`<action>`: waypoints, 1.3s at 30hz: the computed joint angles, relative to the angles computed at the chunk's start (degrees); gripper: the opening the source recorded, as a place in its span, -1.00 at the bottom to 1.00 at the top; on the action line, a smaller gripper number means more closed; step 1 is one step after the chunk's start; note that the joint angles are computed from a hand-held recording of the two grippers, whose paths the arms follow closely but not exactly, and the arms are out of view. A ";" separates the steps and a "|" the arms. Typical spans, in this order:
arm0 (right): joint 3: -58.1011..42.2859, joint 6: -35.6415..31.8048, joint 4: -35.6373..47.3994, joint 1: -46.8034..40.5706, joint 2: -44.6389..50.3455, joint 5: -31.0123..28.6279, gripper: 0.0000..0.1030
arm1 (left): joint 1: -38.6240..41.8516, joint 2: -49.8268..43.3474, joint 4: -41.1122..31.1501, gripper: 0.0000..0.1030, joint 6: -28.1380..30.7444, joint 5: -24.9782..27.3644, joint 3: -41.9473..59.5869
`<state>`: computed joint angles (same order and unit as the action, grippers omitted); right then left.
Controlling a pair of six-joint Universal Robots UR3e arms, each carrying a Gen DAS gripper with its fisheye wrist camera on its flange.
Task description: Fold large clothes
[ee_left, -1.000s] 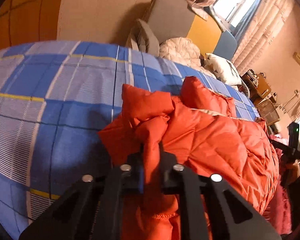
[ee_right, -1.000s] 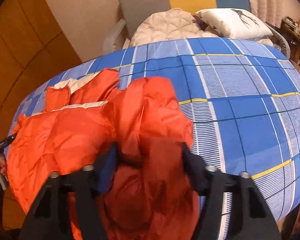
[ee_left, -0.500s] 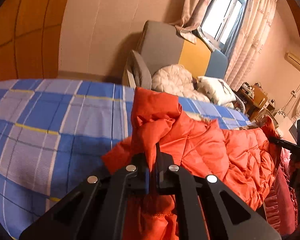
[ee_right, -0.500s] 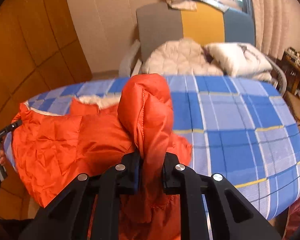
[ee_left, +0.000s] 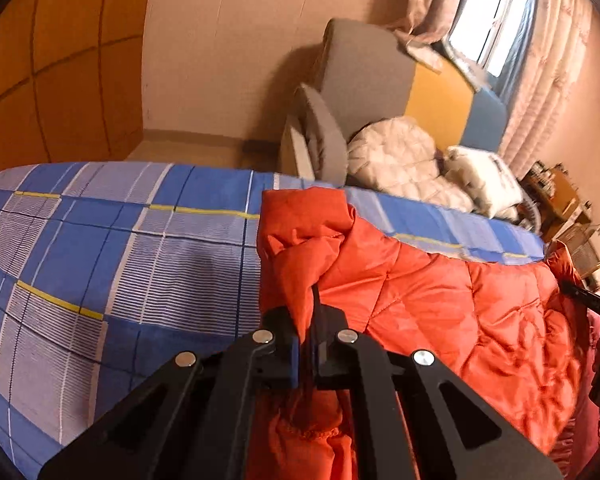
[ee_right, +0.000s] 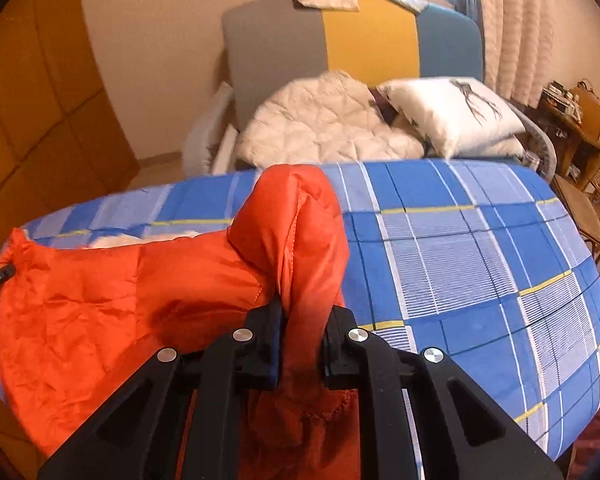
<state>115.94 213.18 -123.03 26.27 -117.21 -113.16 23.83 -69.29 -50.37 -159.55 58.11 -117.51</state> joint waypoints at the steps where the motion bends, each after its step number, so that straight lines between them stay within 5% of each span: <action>1: 1.03 -0.29 -1.28 -0.75 1.29 0.16 -0.73 | -2.20 -2.87 3.11 -0.94 -1.41 2.39 0.09; 11: 8.30 -0.78 -12.89 -3.66 9.64 -0.56 -0.73 | -10.94 -16.60 19.05 -0.93 -7.41 13.19 -2.25; 16: 7.21 0.33 -11.97 -2.33 12.03 -2.11 -0.71 | -12.89 -17.33 18.67 -0.90 -8.31 16.11 -1.44; 20: 6.51 1.07 -9.32 -2.20 10.26 -1.91 -0.58 | -12.60 -11.82 14.78 -0.74 -10.45 18.42 -1.17; 21: 6.60 1.11 -8.87 -2.18 9.51 -2.06 -0.55 | -12.29 -10.15 14.65 -0.51 -10.86 18.67 -1.63; 25: 6.62 3.54 -6.02 -1.28 5.28 -2.63 -0.07 | -9.47 4.14 10.37 -0.36 -12.14 14.25 -5.27; 27: 6.05 5.69 -4.31 1.18 3.09 -4.51 -0.04 | -8.71 9.75 7.32 -0.30 -12.23 11.06 -6.09; 33: 1.56 15.86 2.35 13.87 0.96 -11.96 -0.04 | -23.15 12.58 10.56 -0.27 -21.86 13.16 -7.45; 39: -2.41 27.94 7.94 28.79 3.99 -18.77 -0.04 | -41.49 -0.90 23.03 -0.27 -32.06 25.41 -5.97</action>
